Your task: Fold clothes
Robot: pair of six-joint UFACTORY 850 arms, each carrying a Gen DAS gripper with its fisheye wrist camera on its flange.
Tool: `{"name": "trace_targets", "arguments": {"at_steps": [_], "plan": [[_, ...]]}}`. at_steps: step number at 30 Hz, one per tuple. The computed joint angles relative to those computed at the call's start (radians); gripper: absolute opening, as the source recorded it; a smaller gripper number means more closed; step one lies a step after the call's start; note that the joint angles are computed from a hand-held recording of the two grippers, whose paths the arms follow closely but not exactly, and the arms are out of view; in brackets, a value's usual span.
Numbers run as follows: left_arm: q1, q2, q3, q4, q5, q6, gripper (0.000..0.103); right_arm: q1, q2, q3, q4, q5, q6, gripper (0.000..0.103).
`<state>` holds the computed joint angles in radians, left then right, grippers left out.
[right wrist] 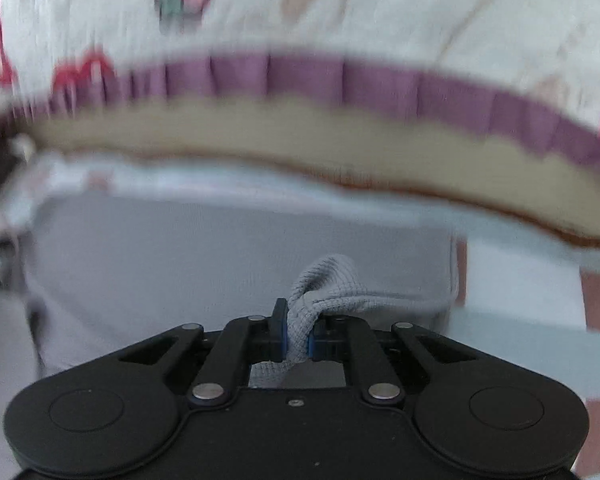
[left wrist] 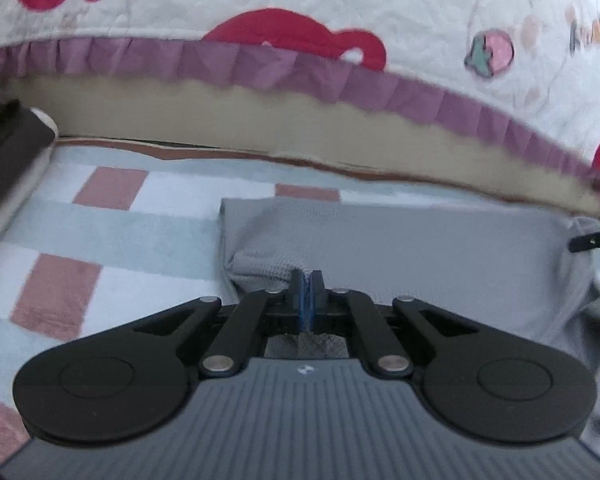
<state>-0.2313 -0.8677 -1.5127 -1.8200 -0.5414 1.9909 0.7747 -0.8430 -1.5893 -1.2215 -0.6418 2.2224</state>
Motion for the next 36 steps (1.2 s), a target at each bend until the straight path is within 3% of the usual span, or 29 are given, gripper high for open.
{"name": "trace_targets", "arguments": {"at_steps": [2, 4, 6, 8, 9, 10, 11, 13, 15, 17, 19, 21, 24, 27, 29, 30, 34, 36], "plan": [[0.011, -0.01, -0.023, -0.002, -0.028, -0.051, 0.001, 0.001, 0.035, 0.043, -0.138, -0.046, 0.165, 0.011], [0.008, -0.013, -0.041, -0.066, 0.019, -0.031, 0.001, -0.004, 0.054, 0.077, -0.2, -0.06, 0.262, 0.011], [0.012, -0.027, -0.057, -0.128, 0.023, -0.033, 0.002, -0.018, 0.064, 0.099, -0.202, -0.038, 0.294, 0.014], [0.022, -0.045, -0.074, -0.153, -0.005, -0.087, 0.004, -0.029, 0.053, 0.096, -0.145, 0.004, 0.249, 0.022], [0.028, -0.052, -0.076, -0.14, -0.02, -0.14, 0.005, -0.03, 0.042, 0.082, -0.087, 0.002, 0.207, 0.032], [0.031, -0.05, -0.064, -0.147, -0.023, -0.152, 0.006, -0.024, 0.038, 0.081, -0.066, -0.003, 0.207, 0.033], [0.031, -0.039, -0.04, -0.166, -0.024, -0.121, 0.008, -0.017, 0.038, 0.091, -0.075, -0.006, 0.241, 0.032], [0.026, -0.006, 0.023, -0.225, 0.008, -0.009, 0.026, 0.0, 0.041, 0.101, -0.03, -0.022, 0.276, 0.035], [0.013, 0.032, 0.084, -0.288, 0.043, 0.107, 0.026, 0.031, 0.058, 0.126, -0.038, -0.057, 0.383, 0.038], [0.002, 0.059, 0.119, -0.25, 0.018, 0.158, 0.028, 0.072, 0.076, 0.156, -0.079, -0.09, 0.498, 0.038], [-0.013, 0.078, 0.138, -0.193, -0.021, 0.162, 0.029, 0.108, 0.074, 0.154, -0.069, -0.104, 0.503, 0.038], [-0.027, 0.086, 0.142, -0.091, -0.081, 0.08, 0.03, 0.129, 0.052, 0.113, 0.024, -0.099, 0.373, 0.038], [-0.062, 0.091, 0.152, 0.081, -0.169, -0.064, 0.037, 0.134, 0.007, 0.031, 0.224, -0.175, 0.126, 0.041], [-0.134, 0.092, 0.136, 0.364, -0.193, -0.222, 0.059, 0.121, -0.006, 0.022, 0.324, -0.236, 0.032, 0.041], [-0.211, 0.101, 0.155, 0.437, -0.101, -0.212, 0.06, 0.112, -0.011, 0.026, 0.355, -0.26, -0.002, 0.041], [-0.241, 0.101, 0.168, 0.41, -0.07, -0.183, 0.06, 0.11, -0.007, 0.041, 0.332, -0.245, 0.019, 0.041], [-0.298, 0.061, 0.188, 0.248, -0.112, -0.16, 0.06, 0.104, 0.03, 0.143, 0.14, -0.117, 0.295, 0.041], [-0.302, 0.053, 0.2, 0.154, -0.097, -0.152, 0.054, 0.091, 0.031, 0.157, 0.12, -0.064, 0.311, 0.041]]}}
